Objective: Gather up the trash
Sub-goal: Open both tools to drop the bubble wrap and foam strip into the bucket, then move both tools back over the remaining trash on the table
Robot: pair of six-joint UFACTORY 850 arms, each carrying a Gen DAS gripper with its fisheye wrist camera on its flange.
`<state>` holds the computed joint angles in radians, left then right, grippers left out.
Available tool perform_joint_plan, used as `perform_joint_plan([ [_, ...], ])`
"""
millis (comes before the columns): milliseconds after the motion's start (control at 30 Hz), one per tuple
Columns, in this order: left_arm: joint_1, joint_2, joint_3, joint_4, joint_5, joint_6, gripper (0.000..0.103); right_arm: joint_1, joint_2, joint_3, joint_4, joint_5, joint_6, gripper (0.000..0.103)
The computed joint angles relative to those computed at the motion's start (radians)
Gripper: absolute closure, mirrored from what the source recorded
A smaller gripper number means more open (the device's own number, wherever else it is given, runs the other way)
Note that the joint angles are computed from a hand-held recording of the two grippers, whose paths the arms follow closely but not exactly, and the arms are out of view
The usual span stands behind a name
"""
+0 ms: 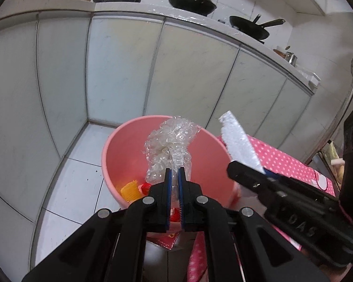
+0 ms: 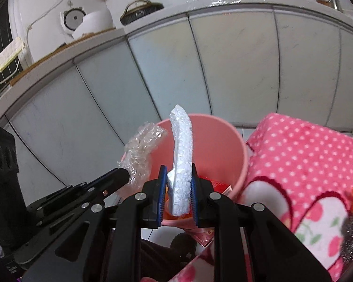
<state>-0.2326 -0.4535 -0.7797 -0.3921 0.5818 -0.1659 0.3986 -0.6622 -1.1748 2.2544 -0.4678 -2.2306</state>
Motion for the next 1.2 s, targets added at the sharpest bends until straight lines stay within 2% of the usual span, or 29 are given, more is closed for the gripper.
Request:
perform_joint_plan([
  [433, 0.035, -0.065, -0.05, 0.032, -0.052, -0.041, 0.098, 0.032, -0.096, -0.117, -0.132, 0.095, 0.146, 0.084],
  [733, 0.041, -0.069, -0.058, 0.003, -0.076, -0.028, 0.095, 0.051, -0.127, -0.175, -0.196, 0.165, 0.256, 0.084],
  [800, 0.039, -0.063, -0.055, -0.004, -0.072, -0.025, 0.09, 0.052, -0.129, -0.182, -0.2, 0.166, 0.264, 0.084],
  [833, 0.037, -0.061, -0.053, -0.011, -0.066, -0.02, 0.083, 0.052, -0.127, -0.181, -0.19, 0.168, 0.256, 0.083],
  [867, 0.037, -0.058, -0.049, -0.014, -0.06, -0.019, 0.076, 0.052, -0.126, -0.179, -0.179, 0.169, 0.242, 0.077],
  [933, 0.034, -0.052, -0.04, -0.02, -0.046, -0.014, 0.071, 0.05, -0.121, -0.171, -0.148, 0.157, 0.212, 0.066],
  [1200, 0.017, -0.013, -0.015, -0.036, -0.026, 0.01, 0.068, 0.038, -0.069, -0.098, -0.003, 0.127, 0.048, 0.066],
])
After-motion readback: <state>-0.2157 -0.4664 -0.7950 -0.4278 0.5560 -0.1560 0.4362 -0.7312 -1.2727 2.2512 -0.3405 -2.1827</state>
